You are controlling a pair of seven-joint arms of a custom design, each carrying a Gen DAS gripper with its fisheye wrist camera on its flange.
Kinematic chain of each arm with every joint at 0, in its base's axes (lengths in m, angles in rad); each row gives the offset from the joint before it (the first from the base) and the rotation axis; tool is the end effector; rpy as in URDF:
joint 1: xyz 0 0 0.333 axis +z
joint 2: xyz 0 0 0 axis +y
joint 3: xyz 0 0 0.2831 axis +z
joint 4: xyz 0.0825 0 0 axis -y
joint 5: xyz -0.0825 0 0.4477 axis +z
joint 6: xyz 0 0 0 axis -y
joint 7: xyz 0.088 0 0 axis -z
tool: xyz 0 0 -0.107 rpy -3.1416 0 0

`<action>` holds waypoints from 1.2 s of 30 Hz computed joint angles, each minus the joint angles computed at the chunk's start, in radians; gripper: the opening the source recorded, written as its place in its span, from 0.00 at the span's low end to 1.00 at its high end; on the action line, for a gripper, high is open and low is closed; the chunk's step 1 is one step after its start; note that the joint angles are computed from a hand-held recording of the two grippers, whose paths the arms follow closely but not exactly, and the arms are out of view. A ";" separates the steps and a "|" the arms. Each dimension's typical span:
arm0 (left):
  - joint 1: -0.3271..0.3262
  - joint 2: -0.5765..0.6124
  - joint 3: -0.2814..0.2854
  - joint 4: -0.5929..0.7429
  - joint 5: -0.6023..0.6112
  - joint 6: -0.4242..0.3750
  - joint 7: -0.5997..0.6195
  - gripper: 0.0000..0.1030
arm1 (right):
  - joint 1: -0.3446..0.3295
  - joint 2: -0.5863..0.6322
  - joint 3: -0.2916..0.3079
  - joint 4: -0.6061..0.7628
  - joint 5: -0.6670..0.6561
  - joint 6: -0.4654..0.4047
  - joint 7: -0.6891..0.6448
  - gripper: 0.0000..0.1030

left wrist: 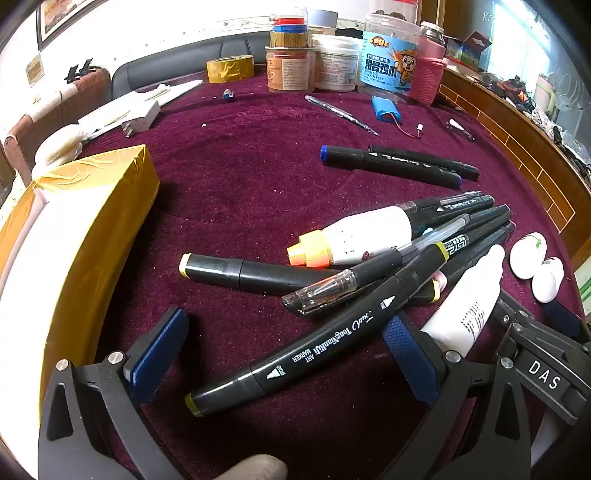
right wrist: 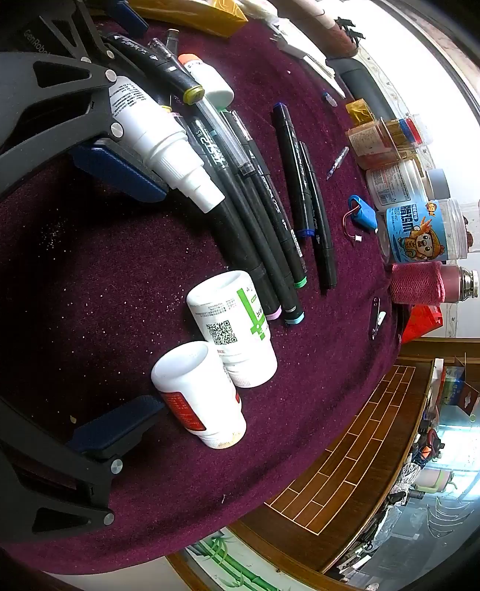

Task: Organize rigid objects

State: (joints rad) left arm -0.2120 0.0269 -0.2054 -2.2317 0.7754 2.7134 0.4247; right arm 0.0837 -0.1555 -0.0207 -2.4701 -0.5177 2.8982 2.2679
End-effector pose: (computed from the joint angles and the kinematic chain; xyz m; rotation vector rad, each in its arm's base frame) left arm 0.5457 -0.2692 0.3284 -1.9311 1.7667 -0.5752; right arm 0.5471 0.0642 0.3366 -1.7123 2.0269 -0.6367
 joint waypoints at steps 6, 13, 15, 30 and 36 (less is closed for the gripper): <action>0.000 0.000 0.000 0.000 -0.002 -0.002 0.003 1.00 | 0.000 0.000 0.000 0.000 0.002 -0.001 -0.001 0.99; 0.000 0.000 0.000 0.000 -0.003 -0.001 0.003 1.00 | 0.000 0.001 0.000 0.001 0.002 -0.001 -0.002 0.99; 0.000 0.000 0.000 0.001 -0.003 -0.001 0.003 1.00 | 0.000 0.001 0.000 0.001 0.002 -0.001 -0.002 0.99; 0.000 0.000 0.000 0.000 -0.001 -0.001 0.002 1.00 | -0.001 0.002 0.000 0.002 0.003 0.000 -0.004 0.99; -0.002 0.000 -0.001 0.003 0.006 -0.013 -0.014 1.00 | 0.000 0.001 0.000 0.002 0.004 -0.001 -0.005 0.99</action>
